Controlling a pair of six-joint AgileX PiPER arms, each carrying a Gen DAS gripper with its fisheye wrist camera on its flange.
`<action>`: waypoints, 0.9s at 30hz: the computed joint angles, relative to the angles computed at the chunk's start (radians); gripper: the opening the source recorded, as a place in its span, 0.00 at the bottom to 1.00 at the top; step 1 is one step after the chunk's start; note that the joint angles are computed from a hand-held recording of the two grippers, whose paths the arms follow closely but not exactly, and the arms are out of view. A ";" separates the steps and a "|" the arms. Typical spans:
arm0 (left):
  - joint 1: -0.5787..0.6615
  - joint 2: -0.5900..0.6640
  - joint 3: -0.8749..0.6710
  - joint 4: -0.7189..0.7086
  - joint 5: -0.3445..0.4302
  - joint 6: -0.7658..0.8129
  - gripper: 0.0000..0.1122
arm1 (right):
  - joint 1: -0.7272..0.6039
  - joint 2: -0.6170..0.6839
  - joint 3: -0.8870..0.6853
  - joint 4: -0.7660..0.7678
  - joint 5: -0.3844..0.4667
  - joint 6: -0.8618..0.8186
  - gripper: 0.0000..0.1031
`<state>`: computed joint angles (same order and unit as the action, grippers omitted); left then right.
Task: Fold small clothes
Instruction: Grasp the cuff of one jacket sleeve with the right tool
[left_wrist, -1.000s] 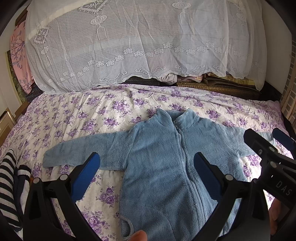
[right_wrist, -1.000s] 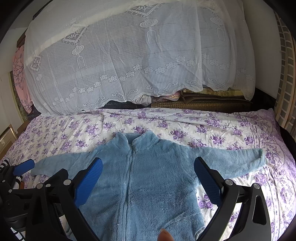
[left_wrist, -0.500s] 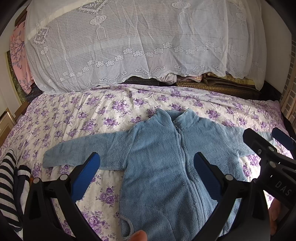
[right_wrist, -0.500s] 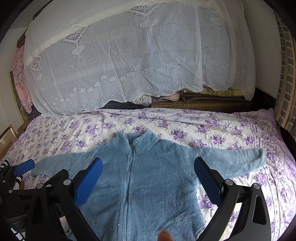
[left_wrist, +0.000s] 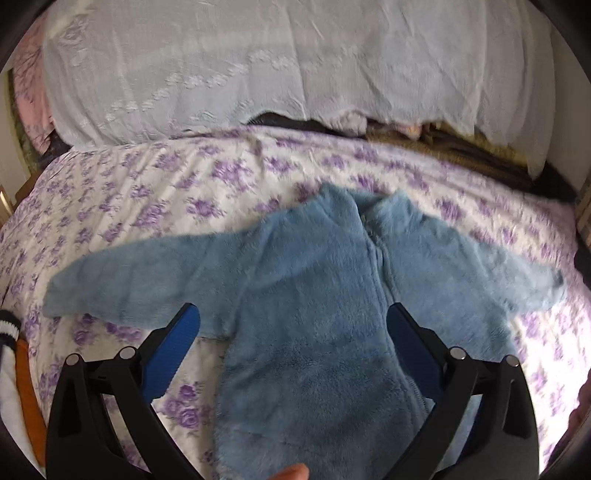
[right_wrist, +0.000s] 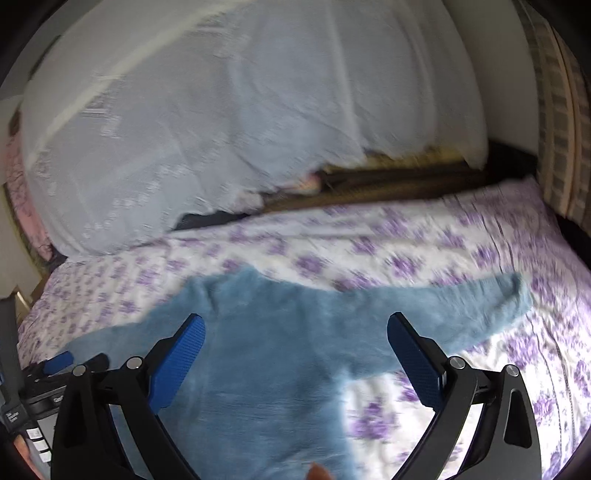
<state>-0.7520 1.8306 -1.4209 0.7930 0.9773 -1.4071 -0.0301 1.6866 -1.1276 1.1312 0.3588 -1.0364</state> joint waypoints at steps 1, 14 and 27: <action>0.001 0.024 -0.014 -0.010 -0.005 0.021 0.88 | -0.050 0.055 -0.029 0.072 0.082 -0.044 0.97; 0.104 0.238 -0.073 -0.246 -0.178 0.233 0.88 | -0.185 0.570 -0.415 0.132 0.492 0.187 0.96; 0.075 0.246 -0.059 -0.165 -0.175 0.151 0.88 | -0.261 0.498 -0.334 0.136 0.471 -0.142 0.96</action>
<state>-0.6774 2.0769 -1.4798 0.6282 0.8027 -1.2558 -0.2911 2.1843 -1.4617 1.2672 0.8295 -1.1782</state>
